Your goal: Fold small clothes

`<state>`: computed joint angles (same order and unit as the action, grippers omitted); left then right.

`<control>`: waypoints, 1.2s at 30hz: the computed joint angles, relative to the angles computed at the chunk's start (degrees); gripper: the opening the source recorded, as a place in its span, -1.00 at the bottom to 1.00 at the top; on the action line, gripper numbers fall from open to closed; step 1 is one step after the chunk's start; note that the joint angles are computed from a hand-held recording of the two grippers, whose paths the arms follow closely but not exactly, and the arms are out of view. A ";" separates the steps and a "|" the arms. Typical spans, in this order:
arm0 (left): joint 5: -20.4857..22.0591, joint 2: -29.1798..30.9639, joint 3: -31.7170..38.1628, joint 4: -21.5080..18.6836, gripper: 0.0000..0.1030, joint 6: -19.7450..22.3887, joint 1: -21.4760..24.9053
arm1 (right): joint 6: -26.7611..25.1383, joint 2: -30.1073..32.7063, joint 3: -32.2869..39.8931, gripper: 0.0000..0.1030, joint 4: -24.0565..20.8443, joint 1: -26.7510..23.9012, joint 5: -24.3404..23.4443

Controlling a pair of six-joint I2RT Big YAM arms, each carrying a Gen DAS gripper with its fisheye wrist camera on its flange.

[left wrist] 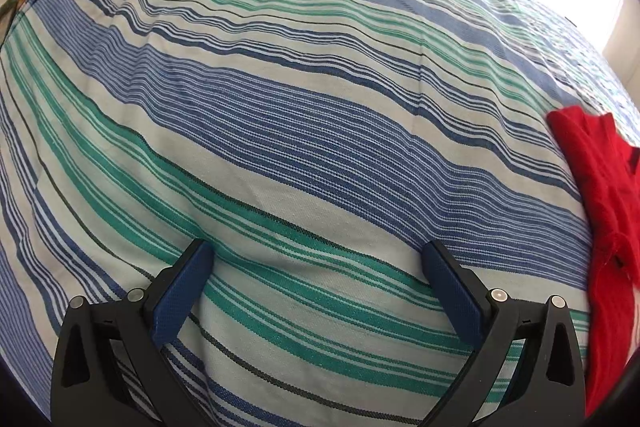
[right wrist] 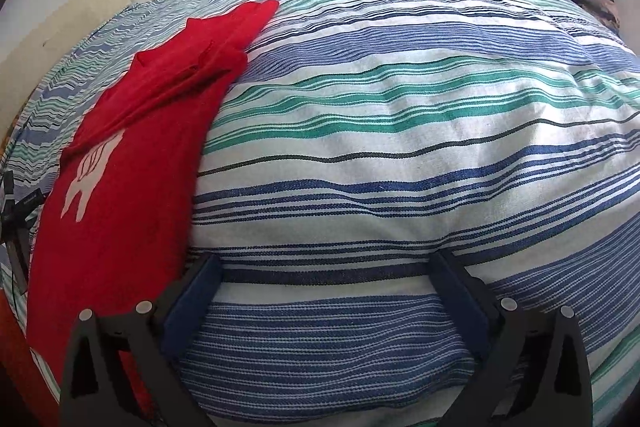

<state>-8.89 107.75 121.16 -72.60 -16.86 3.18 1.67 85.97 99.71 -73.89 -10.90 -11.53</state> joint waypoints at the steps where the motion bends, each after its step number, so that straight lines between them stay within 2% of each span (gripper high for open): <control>1: 0.00 0.00 0.00 0.00 0.99 0.00 0.00 | 0.04 0.06 0.06 1.00 -0.03 0.17 0.50; 14: -0.06 -0.07 -0.11 0.02 0.99 -0.08 -0.06 | 0.67 0.90 0.86 1.00 -0.20 1.04 3.11; 18: -0.07 -0.11 -0.17 0.06 0.99 -0.08 -0.06 | 0.88 -0.50 -1.39 1.00 2.55 0.45 1.73; 28: -0.08 -0.15 -0.26 0.12 0.99 -0.08 -0.08 | 0.59 -2.20 -3.71 1.00 5.30 0.05 0.60; 36: -0.09 -0.18 -0.33 0.19 0.99 -0.06 -0.08 | 0.69 -3.71 -5.79 1.00 7.94 -1.09 -2.61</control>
<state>-8.97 107.57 120.84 -72.41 -16.92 3.10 2.37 82.26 93.92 -65.95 -11.99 -14.14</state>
